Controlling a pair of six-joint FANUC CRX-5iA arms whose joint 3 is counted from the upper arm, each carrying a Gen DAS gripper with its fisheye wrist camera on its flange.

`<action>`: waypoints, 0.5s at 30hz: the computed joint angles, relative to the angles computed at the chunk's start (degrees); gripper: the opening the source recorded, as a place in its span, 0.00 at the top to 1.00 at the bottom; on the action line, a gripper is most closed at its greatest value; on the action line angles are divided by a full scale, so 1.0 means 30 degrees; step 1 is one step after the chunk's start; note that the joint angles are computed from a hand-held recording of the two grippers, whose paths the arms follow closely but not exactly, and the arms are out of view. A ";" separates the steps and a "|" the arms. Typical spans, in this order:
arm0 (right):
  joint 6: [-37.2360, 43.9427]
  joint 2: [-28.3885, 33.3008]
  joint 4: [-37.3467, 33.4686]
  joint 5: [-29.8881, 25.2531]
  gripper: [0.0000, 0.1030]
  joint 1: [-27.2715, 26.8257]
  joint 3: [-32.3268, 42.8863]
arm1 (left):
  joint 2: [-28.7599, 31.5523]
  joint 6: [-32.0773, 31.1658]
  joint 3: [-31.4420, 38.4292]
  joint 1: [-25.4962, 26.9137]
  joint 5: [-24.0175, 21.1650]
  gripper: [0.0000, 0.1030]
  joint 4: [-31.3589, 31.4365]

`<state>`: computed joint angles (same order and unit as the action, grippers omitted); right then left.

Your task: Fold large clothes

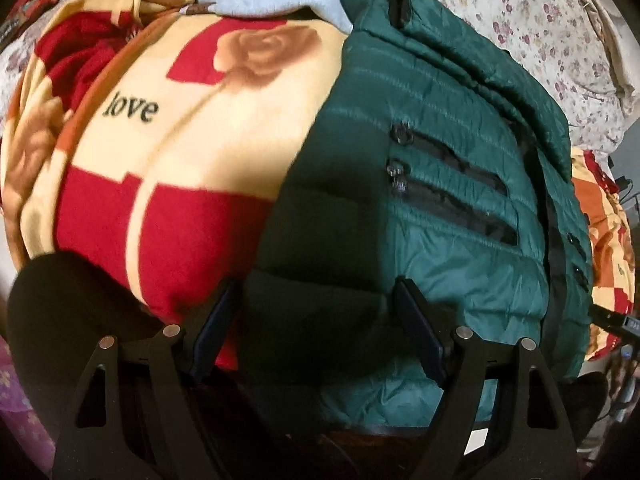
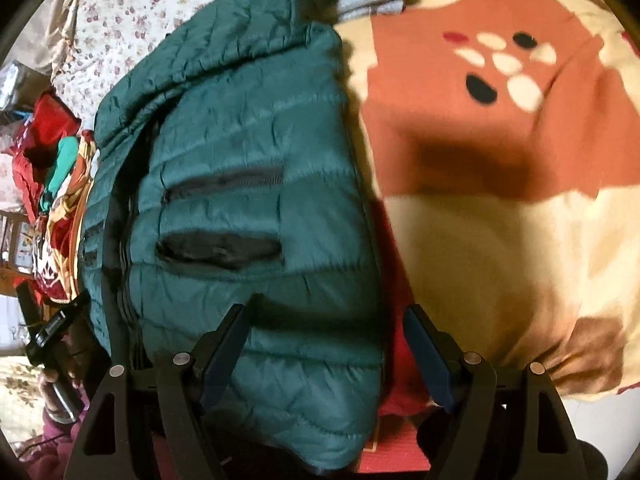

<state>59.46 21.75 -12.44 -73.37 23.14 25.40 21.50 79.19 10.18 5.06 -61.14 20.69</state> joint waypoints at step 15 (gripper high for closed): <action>0.1962 -0.0439 -0.3093 -0.0336 0.18 -0.0093 -0.0804 | -0.0191 -0.0845 -0.0706 0.0563 -0.0112 0.20 0.1028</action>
